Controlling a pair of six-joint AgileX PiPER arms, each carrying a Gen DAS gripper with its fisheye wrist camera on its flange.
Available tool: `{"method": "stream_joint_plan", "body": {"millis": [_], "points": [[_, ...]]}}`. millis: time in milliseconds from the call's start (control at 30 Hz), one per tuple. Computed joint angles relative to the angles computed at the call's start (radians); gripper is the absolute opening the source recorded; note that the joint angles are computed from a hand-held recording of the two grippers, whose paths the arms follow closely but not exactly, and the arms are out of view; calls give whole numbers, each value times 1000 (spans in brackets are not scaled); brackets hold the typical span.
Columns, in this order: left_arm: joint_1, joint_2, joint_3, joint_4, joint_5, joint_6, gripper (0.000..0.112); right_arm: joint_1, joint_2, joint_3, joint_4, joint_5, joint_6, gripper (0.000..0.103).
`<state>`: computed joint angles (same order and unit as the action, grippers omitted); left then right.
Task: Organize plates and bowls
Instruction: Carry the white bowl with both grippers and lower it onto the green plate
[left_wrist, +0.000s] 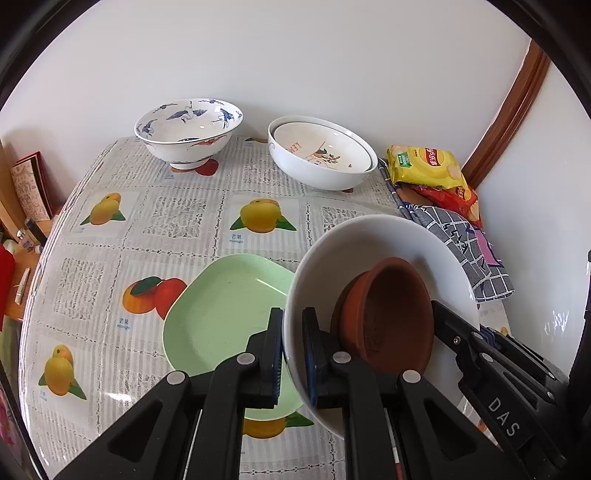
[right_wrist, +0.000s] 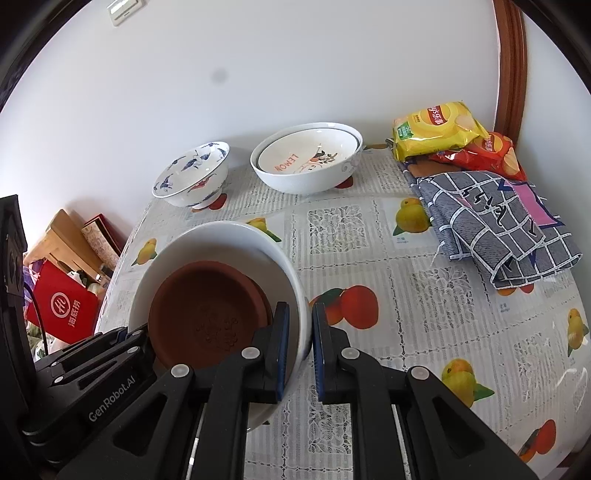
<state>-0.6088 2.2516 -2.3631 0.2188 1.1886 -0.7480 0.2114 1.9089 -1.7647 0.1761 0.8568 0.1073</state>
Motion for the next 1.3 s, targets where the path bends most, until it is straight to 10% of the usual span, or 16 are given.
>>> {"method": "stream_joint_plan", "body": {"millis": [1300], "points": [[127,-168,421,-41,-200,-26,11,122,178,-173,-8,54,35,12]]}}
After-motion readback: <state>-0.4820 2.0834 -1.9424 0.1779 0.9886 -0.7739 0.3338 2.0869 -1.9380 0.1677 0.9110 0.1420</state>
